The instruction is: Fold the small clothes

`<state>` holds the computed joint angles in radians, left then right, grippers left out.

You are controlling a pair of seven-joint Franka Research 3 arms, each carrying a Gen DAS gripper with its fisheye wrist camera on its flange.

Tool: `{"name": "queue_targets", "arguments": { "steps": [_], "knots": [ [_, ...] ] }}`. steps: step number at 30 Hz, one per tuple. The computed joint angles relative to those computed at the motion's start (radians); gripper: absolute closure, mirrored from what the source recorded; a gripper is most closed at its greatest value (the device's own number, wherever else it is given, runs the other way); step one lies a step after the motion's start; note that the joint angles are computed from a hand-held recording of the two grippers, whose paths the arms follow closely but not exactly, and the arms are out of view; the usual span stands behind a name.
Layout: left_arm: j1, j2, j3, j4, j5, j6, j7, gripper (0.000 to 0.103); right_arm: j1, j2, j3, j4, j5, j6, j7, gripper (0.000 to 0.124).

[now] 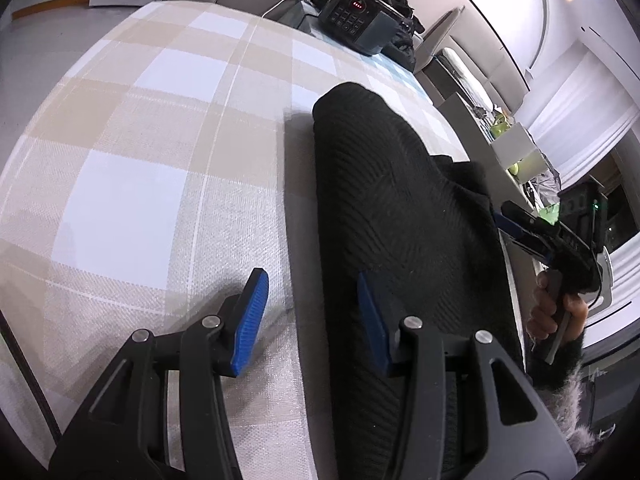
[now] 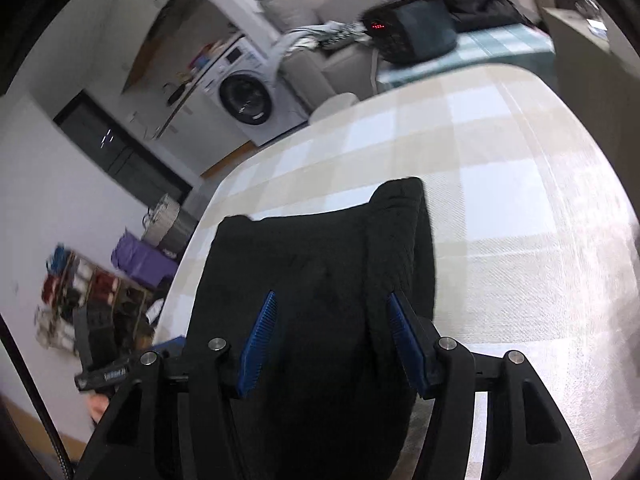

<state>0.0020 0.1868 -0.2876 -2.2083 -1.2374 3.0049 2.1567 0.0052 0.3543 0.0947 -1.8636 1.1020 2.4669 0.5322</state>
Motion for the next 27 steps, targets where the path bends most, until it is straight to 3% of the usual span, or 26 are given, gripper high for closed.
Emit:
{"name": "queue_targets", "arguments": {
  "steps": [2, 4, 6, 7, 10, 13, 17, 21, 23, 25, 27],
  "knots": [
    [0.0, 0.004, -0.001, 0.002, -0.001, -0.002, -0.003, 0.061, 0.032, -0.008, -0.003, -0.023, -0.045, 0.079, -0.018, 0.066],
    [0.0, 0.003, -0.005, 0.002, -0.005, -0.002, 0.002, 0.061, 0.1, 0.005, -0.031, -0.039, -0.194, 0.212, 0.078, 0.076],
    [-0.003, 0.001, -0.003, 0.0, 0.002, -0.004, -0.002, 0.061, 0.107, 0.029, -0.032, -0.026, -0.272, 0.214, 0.148, 0.098],
    [-0.003, -0.001, -0.002, -0.002, 0.004, -0.003, -0.004, 0.061, 0.096, 0.032, -0.018, -0.026, -0.274, 0.216, 0.152, 0.1],
    [0.0, -0.006, -0.002, -0.006, -0.017, -0.002, 0.01, 0.061, 0.068, -0.02, 0.062, -0.094, -0.195, 0.335, -0.011, 0.109],
    [-0.003, -0.008, 0.006, -0.011, -0.009, -0.007, -0.004, 0.061, 0.035, -0.065, 0.121, -0.119, -0.039, 0.356, -0.223, 0.109],
    [-0.007, -0.028, 0.009, -0.028, -0.019, 0.003, 0.002, 0.061, 0.069, -0.107, 0.13, -0.116, 0.078, 0.369, -0.418, 0.109],
    [-0.017, -0.054, 0.02, -0.052, -0.072, 0.016, 0.028, 0.061, 0.135, -0.036, 0.06, -0.037, -0.045, 0.402, -0.297, 0.109],
    [-0.026, -0.065, 0.029, -0.064, -0.09, 0.018, 0.034, 0.061, 0.201, 0.04, -0.027, 0.009, -0.243, 0.434, -0.085, 0.109],
    [-0.037, -0.072, 0.039, -0.074, -0.088, 0.015, 0.025, 0.061, 0.262, 0.094, -0.135, 0.052, -0.435, 0.347, 0.166, 0.108],
    [-0.047, -0.078, 0.046, -0.081, -0.08, 0.014, 0.015, 0.061, 0.225, 0.104, -0.122, 0.065, -0.429, 0.286, 0.222, 0.103]
  ]
}}
